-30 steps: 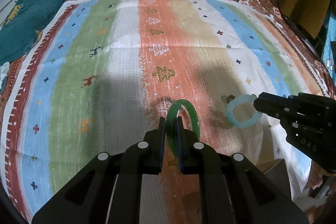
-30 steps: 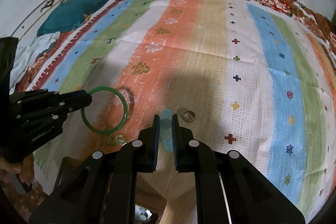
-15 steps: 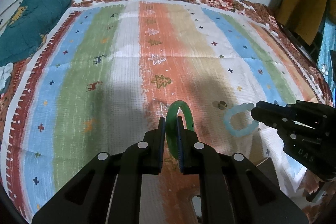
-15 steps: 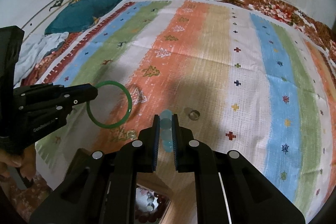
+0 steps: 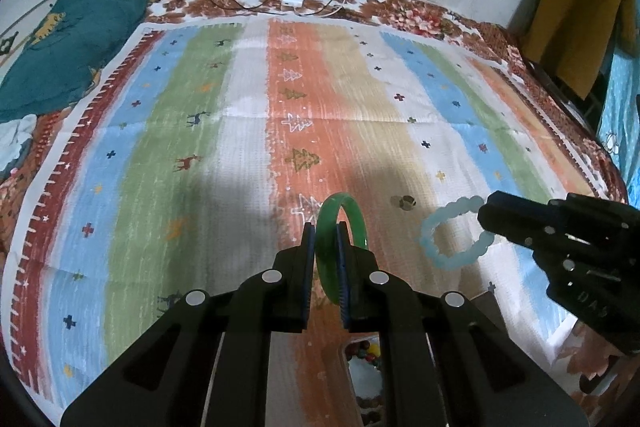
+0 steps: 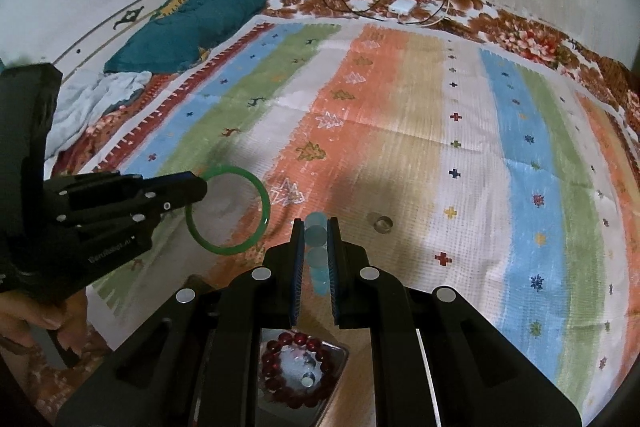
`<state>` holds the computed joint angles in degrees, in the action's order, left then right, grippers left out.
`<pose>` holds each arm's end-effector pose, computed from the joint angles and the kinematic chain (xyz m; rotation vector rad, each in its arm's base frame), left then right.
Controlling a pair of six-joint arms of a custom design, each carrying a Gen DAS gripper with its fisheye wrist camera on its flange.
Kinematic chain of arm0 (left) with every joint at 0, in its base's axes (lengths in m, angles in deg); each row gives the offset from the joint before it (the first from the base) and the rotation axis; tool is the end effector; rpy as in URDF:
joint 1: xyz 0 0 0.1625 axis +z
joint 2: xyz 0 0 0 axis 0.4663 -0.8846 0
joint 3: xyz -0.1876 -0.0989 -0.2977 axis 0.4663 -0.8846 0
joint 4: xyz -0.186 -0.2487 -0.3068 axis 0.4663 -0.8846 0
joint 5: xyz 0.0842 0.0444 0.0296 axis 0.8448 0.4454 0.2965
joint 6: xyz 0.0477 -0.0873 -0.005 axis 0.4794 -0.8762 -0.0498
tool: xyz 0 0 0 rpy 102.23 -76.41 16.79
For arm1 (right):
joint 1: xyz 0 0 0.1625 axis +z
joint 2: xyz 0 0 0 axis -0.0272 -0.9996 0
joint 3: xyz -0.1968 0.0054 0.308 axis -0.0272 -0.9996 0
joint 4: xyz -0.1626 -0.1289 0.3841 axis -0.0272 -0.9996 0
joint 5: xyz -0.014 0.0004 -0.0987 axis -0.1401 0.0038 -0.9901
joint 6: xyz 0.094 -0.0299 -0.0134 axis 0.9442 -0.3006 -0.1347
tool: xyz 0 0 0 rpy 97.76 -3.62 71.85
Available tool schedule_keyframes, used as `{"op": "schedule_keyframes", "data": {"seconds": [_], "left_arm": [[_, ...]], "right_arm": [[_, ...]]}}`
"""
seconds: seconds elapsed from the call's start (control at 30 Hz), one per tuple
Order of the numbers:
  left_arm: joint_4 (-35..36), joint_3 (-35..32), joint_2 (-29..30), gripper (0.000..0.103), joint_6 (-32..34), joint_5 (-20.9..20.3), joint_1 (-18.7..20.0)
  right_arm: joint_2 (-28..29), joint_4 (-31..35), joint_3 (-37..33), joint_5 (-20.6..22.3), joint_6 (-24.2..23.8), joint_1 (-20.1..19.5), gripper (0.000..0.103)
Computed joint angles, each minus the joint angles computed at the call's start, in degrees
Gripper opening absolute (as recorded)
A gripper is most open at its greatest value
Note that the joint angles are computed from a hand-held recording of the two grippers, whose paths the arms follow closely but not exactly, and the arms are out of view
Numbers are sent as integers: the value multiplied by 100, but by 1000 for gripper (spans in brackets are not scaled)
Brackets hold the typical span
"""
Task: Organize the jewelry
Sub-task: 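Lift the green bangle and light-blue bracelet and carry both over the tin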
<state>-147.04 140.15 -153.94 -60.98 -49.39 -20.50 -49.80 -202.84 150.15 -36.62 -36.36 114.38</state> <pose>-0.2949 -0.2414 0.1748 0.1264 2.3493 -0.8933 0.2328 -0.3003 0.2340 1.1412 -2.4747 0.4594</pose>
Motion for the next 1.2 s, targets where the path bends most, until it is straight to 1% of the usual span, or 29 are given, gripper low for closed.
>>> {"op": "schedule_keyframes", "data": {"seconds": [0.3, 0.53, 0.63, 0.7, 0.93, 1.2], "left_arm": [[235, -49, -52, 10, -236, 55, -289], [358, -44, -112, 10, -436, 29, -459], [508, -55, -136, 10, -653, 61, -559], [505, -44, -167, 10, -687, 64, -613], [545, -41, -161, 10, -785, 16, -798], [576, 15, -171, 10, -943, -83, -1085]], "right_arm": [[-482, 264, 123, 213, 4, 102, 12], [-727, 432, 196, 264, 4, 158, 12], [-801, 461, 219, 274, 0, 158, 12], [-856, 486, 245, 280, -1, 153, 12], [-1228, 811, 333, 540, -69, 71, 12], [-1650, 1124, 450, 604, -82, 86, 12]]}}
